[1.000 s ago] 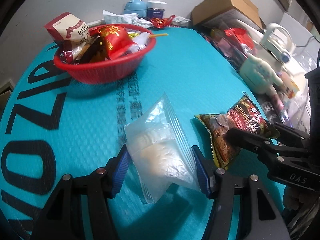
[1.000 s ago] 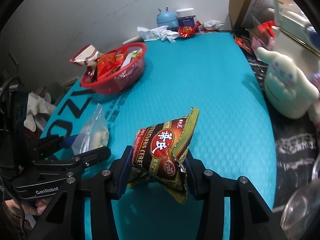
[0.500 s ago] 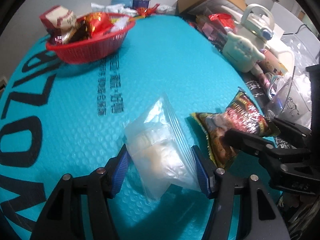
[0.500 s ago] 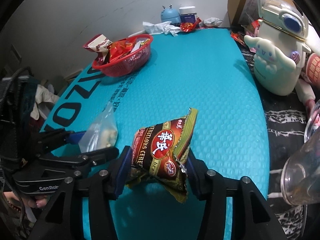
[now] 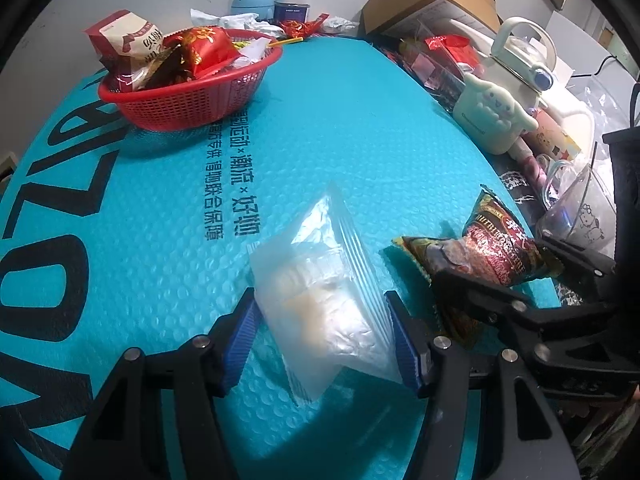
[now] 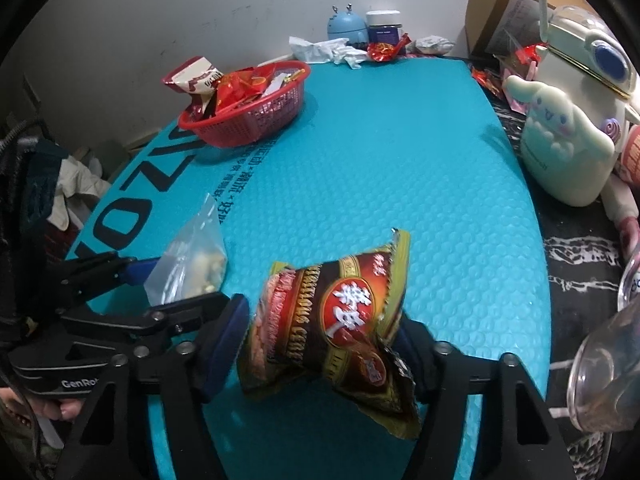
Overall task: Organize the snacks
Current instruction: 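Lift and carry the zip bag and cereal packet over the red basket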
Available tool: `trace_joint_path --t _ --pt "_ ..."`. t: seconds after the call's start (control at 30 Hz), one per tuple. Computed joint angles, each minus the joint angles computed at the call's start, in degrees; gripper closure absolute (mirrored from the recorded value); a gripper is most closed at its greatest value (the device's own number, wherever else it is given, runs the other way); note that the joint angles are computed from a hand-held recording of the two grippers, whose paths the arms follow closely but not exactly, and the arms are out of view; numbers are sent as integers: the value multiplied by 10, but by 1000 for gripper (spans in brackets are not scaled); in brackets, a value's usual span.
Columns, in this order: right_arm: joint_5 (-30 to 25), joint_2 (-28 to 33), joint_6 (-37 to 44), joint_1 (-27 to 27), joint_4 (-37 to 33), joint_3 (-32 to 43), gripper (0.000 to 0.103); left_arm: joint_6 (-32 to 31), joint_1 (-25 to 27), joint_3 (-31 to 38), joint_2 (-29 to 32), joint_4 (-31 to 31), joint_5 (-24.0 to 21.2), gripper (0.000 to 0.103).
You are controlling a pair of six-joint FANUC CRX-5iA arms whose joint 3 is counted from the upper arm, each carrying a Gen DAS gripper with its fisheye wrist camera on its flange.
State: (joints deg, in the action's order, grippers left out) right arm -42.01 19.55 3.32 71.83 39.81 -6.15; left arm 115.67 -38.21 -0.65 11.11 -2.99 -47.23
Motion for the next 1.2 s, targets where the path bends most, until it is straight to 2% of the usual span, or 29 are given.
trace_joint_path --t 0.13,0.37,0.57,1.2 --pt "17 -3 -28 -2 17 -12 49 0 -5 6 3 -12 -3 43" --pt "23 -11 -54 2 38 -23 54 -33 17 -28 -14 47 23 43" --pt "27 -16 -72 8 48 -28 57 -35 21 -48 -34 60 38 43" --pt "4 -33 -98 25 110 -25 59 -11 13 -61 -95 17 56 44"
